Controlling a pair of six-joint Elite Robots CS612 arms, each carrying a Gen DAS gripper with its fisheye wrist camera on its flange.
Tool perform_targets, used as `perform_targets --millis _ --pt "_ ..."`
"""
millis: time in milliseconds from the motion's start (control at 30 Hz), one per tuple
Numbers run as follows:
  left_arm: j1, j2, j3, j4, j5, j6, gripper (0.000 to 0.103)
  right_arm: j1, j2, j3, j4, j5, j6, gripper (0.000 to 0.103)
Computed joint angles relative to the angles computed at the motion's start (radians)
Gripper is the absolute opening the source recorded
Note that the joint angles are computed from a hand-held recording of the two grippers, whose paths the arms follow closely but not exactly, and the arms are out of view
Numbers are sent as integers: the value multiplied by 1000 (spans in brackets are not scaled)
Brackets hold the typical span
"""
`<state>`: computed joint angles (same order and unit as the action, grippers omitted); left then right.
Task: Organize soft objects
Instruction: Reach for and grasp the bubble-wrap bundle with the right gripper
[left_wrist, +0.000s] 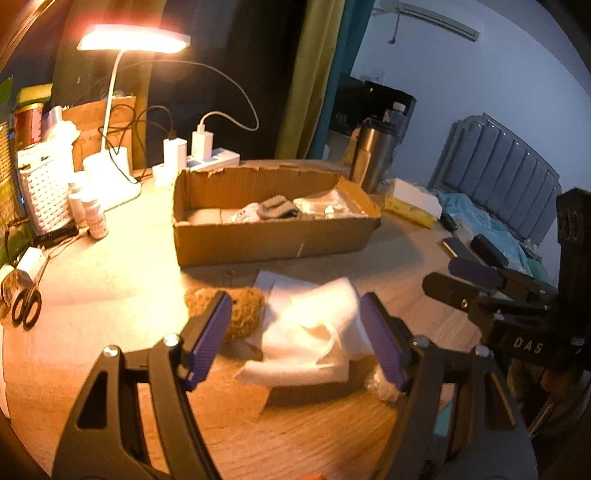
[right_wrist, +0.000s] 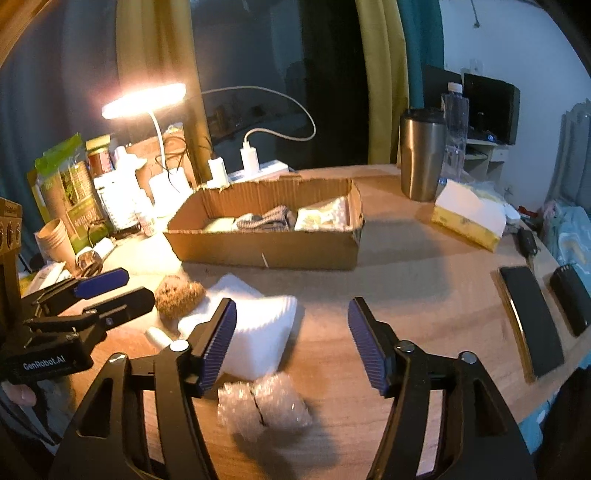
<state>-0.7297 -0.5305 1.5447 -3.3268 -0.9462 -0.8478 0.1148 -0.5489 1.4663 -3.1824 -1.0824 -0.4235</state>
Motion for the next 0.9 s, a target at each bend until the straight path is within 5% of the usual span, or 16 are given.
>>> perform_targets --millis 533,900 --pt "-4 18 -8 69 -50 -25 73 -4 22 14 99 -6 -38 68" --pt "0 26 -47 126 -48 -7 73 -16 36 -6 185 56 -85 68"
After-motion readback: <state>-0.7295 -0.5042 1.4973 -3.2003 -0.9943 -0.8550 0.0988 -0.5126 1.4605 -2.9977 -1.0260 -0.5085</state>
